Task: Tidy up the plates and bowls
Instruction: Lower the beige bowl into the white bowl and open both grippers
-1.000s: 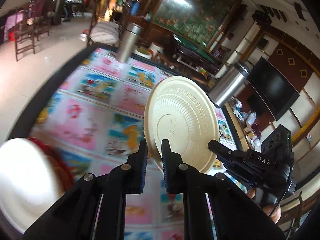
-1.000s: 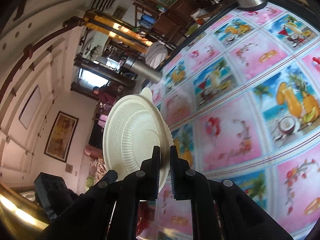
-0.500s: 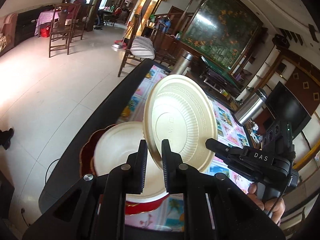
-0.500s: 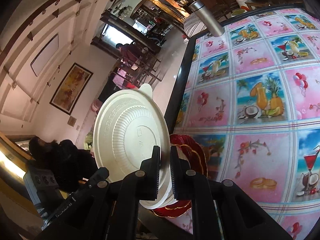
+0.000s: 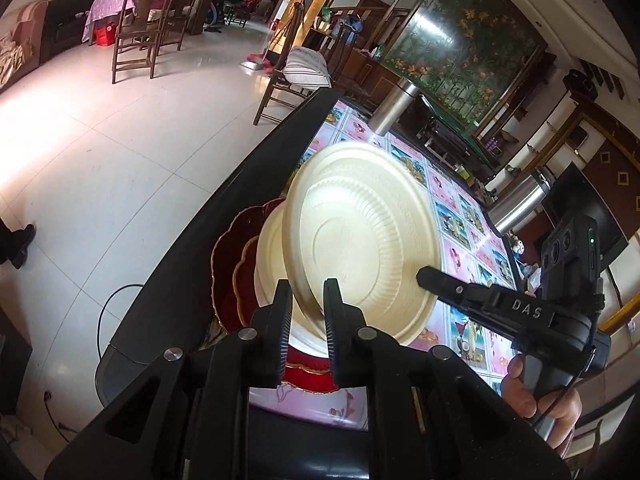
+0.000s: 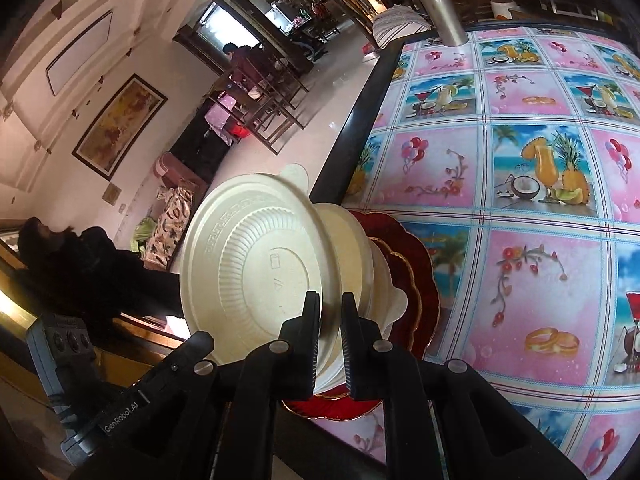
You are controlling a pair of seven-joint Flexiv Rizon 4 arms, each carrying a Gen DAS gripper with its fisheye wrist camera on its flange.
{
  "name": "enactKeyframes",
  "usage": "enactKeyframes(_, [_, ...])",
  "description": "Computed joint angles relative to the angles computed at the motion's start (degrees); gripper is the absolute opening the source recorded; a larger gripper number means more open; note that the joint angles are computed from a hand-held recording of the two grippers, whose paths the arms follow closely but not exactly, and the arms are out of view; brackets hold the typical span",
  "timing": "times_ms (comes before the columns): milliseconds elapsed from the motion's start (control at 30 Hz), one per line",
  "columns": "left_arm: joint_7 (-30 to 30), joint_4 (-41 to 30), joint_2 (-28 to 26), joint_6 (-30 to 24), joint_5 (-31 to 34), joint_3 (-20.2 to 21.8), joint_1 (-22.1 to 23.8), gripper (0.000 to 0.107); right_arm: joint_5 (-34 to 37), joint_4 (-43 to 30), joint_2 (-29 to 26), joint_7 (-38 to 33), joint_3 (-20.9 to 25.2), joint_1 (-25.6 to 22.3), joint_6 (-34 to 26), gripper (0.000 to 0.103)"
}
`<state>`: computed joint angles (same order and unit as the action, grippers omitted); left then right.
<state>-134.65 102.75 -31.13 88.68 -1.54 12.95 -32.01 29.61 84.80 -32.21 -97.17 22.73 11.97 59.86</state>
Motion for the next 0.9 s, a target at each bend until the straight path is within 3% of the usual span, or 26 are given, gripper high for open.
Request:
enactKeyframes(100, [0.9, 0.3, 0.3, -0.1, 0.1, -1.0, 0.9, 0.013, -1.1, 1.0, 0.5, 0.9, -0.7, 1.0, 1.1, 0.015])
enactKeyframes(233, [-2.1, -1.2, 0.0, -3.7, 2.9, 5.3, -4.3, 0.013, -1.8, 1.8, 0.9, 1.6, -1.0, 1.2, 2.3, 0.015])
enactKeyframes(333, [-4.4, -1.9, 0.5, -5.5, 6.2, 6.9, -5.4, 0.015, -2.1, 1.9, 1.0, 1.8, -0.6, 0.7, 2.4, 0.017])
enactKeyframes(467, [-9.1, -3.9, 0.6, -7.7, 11.8, 10.8, -8.7, 0.015, -1.3, 2.2, 1.3, 1.3, -0.1, -0.2, 3.3, 0.017])
enactKeyframes(600, [-15.1, -9.0, -0.9, -13.2, 20.2, 17.7, -15.1, 0.015, 1.9, 2.4, 1.6, -1.7, 1.7, -2.5, 5.5, 0.018])
enactKeyframes(633, [-16.9, -11.5, -1.9, -16.2, 23.1, 20.2, -17.8, 0.020, 2.4, 2.8, 2.0, -2.2, 1.7, -2.7, 6.7, 0.019])
enactKeyframes(700, [-20.3, -15.0, -3.3, -20.0, 28.1, 23.6, -21.4, 0.046, 2.4, 3.8, 2.6, -2.7, 1.2, -2.7, 9.3, 0.020])
enactKeyframes(733, [-22.5, -16.7, -4.1, -22.0, 30.6, 25.3, -23.3, 0.067, 2.5, 4.2, 2.8, -3.0, 1.1, -2.9, 10.3, 0.020])
enactKeyframes(767, [-25.0, -18.4, -5.0, -24.2, 33.2, 27.2, -25.4, 0.079, 2.5, 4.6, 3.0, -3.3, 1.2, -3.2, 11.2, 0.020])
enactKeyframes(900, [-31.0, -22.9, -7.3, -31.3, 41.1, 30.6, -29.8, 0.085, 2.5, 6.2, 3.6, -4.7, 1.8, -4.7, 14.2, 0.020])
